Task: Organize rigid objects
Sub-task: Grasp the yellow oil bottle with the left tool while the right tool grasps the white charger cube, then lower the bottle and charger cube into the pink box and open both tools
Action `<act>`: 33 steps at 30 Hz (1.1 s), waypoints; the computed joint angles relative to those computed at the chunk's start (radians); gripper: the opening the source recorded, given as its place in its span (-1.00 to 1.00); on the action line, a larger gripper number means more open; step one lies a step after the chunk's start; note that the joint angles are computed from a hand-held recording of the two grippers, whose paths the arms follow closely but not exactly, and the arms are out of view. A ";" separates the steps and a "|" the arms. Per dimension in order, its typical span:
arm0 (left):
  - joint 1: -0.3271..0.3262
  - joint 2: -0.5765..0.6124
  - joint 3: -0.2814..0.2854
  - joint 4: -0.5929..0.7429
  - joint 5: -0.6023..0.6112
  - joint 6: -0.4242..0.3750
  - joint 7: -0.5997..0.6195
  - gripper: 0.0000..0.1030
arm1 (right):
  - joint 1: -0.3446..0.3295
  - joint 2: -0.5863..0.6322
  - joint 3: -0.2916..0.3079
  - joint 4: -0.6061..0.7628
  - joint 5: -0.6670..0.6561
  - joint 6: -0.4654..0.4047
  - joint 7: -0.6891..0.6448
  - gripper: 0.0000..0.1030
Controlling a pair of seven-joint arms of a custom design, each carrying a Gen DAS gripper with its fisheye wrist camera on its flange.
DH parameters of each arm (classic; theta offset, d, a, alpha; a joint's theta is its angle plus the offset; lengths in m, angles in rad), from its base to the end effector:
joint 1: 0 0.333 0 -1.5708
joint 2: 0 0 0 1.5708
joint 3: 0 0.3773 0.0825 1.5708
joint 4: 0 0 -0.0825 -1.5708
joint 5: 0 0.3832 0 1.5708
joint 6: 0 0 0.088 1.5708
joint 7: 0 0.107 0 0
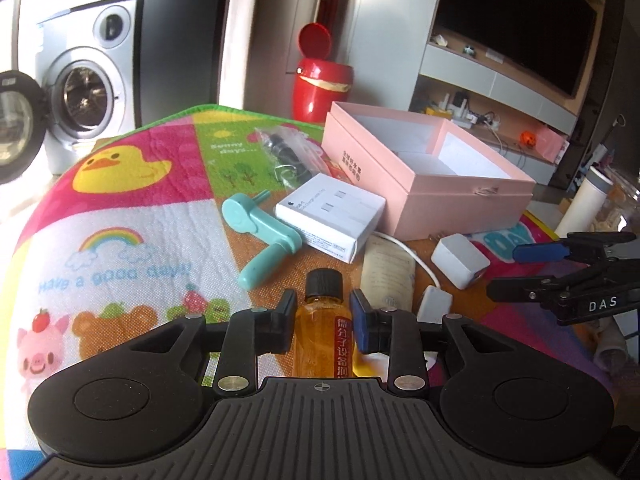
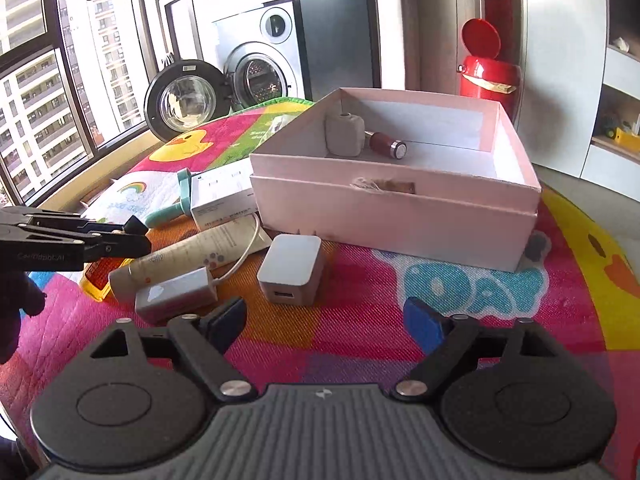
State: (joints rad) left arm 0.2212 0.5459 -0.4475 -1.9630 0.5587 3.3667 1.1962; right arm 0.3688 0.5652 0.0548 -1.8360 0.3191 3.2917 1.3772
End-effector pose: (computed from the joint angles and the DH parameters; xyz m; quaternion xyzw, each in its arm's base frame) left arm 0.6659 -0.1621 0.3819 -0.5341 0.7167 -0.4070 0.1881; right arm 0.6777 0.2619 0.3773 -0.7159 0.5521 -0.2180 0.3676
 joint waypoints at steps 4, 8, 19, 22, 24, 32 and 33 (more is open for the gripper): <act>-0.085 -0.076 0.118 -0.097 -0.017 0.136 -0.022 -0.37 | 0.095 0.067 -0.111 0.130 -0.018 -0.109 0.012 0.21; -0.156 -0.133 0.202 -0.153 -0.010 0.202 -0.026 -0.37 | 0.126 0.051 -0.156 0.132 -0.067 -0.155 0.038 -0.37; -0.178 -0.162 0.188 -0.089 0.186 0.269 -0.129 -0.37 | -0.034 -0.243 0.023 -0.282 -0.036 0.115 -0.048 -0.38; -0.213 -0.106 0.176 0.032 0.202 0.229 -0.141 -0.37 | 0.018 -0.276 -0.024 -0.347 0.015 0.209 -0.086 -0.37; -0.220 -0.039 0.144 0.146 0.207 0.178 -0.166 -0.37 | 0.037 -0.280 -0.040 -0.373 0.059 0.269 -0.117 -0.38; -0.318 0.289 0.064 0.658 0.028 -0.157 -0.038 -0.37 | -0.113 -0.249 0.059 -0.385 -0.062 0.302 0.011 -0.38; -0.330 0.319 0.064 0.701 0.007 -0.188 -0.025 -0.37 | -0.119 -0.241 0.060 -0.378 -0.072 0.298 0.018 -0.38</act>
